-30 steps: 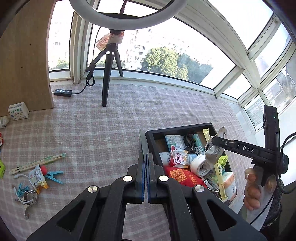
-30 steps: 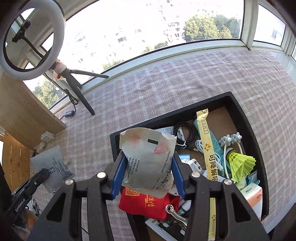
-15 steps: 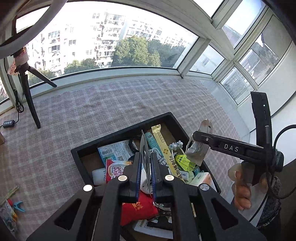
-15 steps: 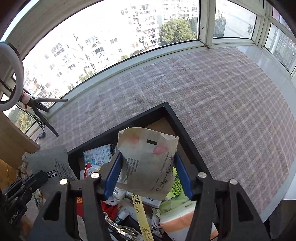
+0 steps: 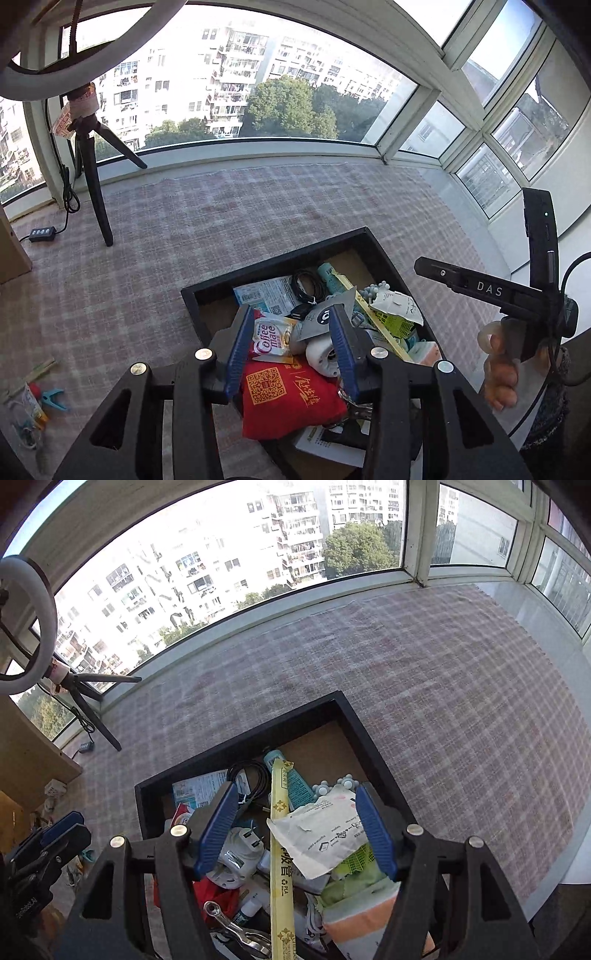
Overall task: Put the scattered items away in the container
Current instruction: 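Open both grippers to drop the packet and card into the tray, then move both grippers back toward the pink bottle and wooden clothespin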
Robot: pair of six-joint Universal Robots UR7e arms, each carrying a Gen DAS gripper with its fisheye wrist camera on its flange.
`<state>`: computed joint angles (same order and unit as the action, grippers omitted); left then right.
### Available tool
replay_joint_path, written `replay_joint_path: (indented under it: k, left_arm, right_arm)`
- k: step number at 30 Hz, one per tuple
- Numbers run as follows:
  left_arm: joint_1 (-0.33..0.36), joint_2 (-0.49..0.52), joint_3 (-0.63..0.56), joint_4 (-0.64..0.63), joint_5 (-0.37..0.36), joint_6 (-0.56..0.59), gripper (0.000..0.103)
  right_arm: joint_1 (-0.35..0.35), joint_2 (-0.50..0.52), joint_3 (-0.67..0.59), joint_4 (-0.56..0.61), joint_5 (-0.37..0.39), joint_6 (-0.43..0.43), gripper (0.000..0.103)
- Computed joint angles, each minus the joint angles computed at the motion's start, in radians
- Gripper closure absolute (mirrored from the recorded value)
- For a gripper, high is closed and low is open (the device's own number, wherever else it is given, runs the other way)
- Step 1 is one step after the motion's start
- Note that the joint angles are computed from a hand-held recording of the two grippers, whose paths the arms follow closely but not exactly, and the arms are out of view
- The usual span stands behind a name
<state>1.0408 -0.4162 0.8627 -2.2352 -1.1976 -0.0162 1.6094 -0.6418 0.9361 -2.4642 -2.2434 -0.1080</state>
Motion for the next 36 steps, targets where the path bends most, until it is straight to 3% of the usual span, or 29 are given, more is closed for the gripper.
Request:
replay_joint_path:
  k: [9,24,32,36]
  left_arm:
    - [0.033,-0.184,0.246,-0.129,0.088,-0.022,0.063]
    - [0.112,-0.605,0.727,-0.268,0.344,-0.127,0.063]
    - [0.169,-0.707,0.88,-0.275,0.338,-0.172,0.063]
    - [0.195,-0.71,0.905,-0.246,0.328,-0.146,0.063]
  right_arm:
    - [0.045,0.041,0.019,-0.039,0.08,-0.128,0.038]
    - [0.164,0.182,-0.004,0.051,0.211,-0.404,0.038]
    - [0.221,0.279,-0.039,0.089,0.199,-0.582,0.038]
    - [0.235,0.309,-0.056,0.148,0.199,-0.626,0.049]
